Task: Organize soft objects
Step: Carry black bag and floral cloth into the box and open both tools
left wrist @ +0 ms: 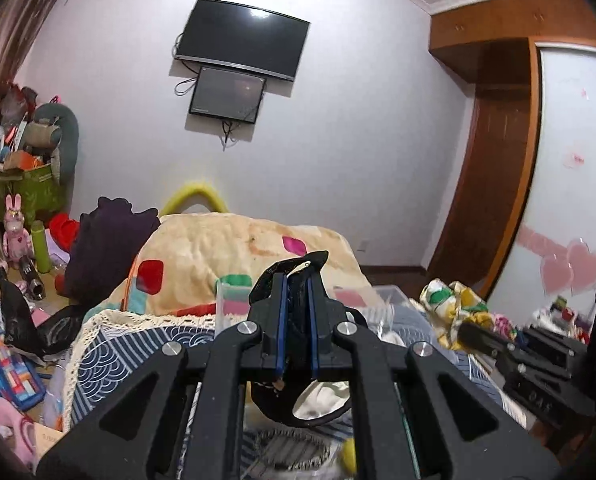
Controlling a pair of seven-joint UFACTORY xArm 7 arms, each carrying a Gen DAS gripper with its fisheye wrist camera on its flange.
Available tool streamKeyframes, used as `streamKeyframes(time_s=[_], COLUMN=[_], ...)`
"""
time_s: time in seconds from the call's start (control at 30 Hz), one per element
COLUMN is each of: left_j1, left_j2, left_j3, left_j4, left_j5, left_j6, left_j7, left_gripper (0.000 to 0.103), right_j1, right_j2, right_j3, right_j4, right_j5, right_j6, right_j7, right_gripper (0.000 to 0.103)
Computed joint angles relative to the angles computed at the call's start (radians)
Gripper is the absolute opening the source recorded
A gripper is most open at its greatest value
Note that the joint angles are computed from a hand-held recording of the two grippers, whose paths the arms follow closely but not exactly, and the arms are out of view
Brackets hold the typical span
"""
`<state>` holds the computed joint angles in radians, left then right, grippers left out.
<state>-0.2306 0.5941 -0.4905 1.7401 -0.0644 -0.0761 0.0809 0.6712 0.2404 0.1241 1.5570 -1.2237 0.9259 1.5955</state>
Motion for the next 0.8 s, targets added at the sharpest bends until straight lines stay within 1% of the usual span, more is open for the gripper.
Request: streamKeyframes(time_s=[0.1,0.13,0.17,0.2,0.23,0.4,0.47,0.5,0.53,0.57,0.63,0.67,0.7,0.77,0.8], left_j1=[-0.072,-0.106,-0.126,-0.139,-0.139,-0.199,-0.213,-0.230,-0.240,-0.259,-0.284,-0.287,-0.289,-0.286,-0.284], left_j2=[0.050,0.071,0.092,0.112,0.125,0.214,0.251,0.269,0.275,0.286,0.291,0.293,0.290,0.284,0.281], left_j3=[0.082,0.123,0.145,0.157,0.154,0.207,0.211,0.232,0.247,0.276,0.320,0.327,0.330,0.328,0.328], left_j4=[0.087,0.125,0.157,0.188,0.203,0.349,0.416,0.451,0.462,0.482,0.482,0.484,0.479,0.472,0.468], left_j5=[-0.010,-0.012,-0.012,-0.011,-0.012,-0.011,-0.014,-0.012,-0.012,-0.004,0.013,0.017,0.021,0.025,0.026], left_j6=[0.020,0.033,0.047,0.064,0.078,0.217,0.304,0.351,0.371,0.397,0.407,0.416,0.421,0.442,0.451], left_j7=[-0.039,-0.058,-0.068,-0.075,-0.072,-0.064,-0.041,-0.040,-0.036,-0.043,-0.058,-0.059,-0.057,-0.045,-0.040], left_gripper=[0.008,0.008,0.008,0.008,0.008,0.008,0.008,0.008,0.008,0.008,0.009,0.009,0.010,0.016,0.026], right_j1=[-0.012,-0.015,-0.016,-0.015,-0.014,-0.010,-0.004,-0.001,0.002,0.005,0.006,0.007,0.007,0.012,0.014], right_j2=[0.041,0.056,0.069,0.087,0.104,0.172,0.192,0.201,0.208,0.212,0.221,0.225,0.228,0.230,0.227], right_j3=[-0.008,-0.013,-0.020,-0.027,-0.033,-0.067,-0.081,-0.087,-0.092,-0.097,-0.103,-0.106,-0.107,-0.115,-0.117], right_j4=[0.048,0.063,0.076,0.094,0.111,0.177,0.200,0.209,0.216,0.220,0.229,0.231,0.234,0.237,0.235], right_j5=[0.026,0.042,0.056,0.073,0.091,0.199,0.244,0.262,0.282,0.297,0.330,0.343,0.357,0.369,0.373], right_j6=[-0.032,-0.046,-0.054,-0.055,-0.057,-0.071,-0.057,-0.049,-0.042,-0.035,-0.026,-0.024,-0.022,-0.020,-0.021], right_j7=[-0.040,-0.058,-0.075,-0.096,-0.118,-0.225,-0.265,-0.282,-0.299,-0.310,-0.338,-0.350,-0.365,-0.378,-0.379], right_gripper=[0.018,0.019,0.019,0.019,0.019,0.019,0.019,0.019,0.019,0.019,0.019,0.019,0.019,0.020,0.023])
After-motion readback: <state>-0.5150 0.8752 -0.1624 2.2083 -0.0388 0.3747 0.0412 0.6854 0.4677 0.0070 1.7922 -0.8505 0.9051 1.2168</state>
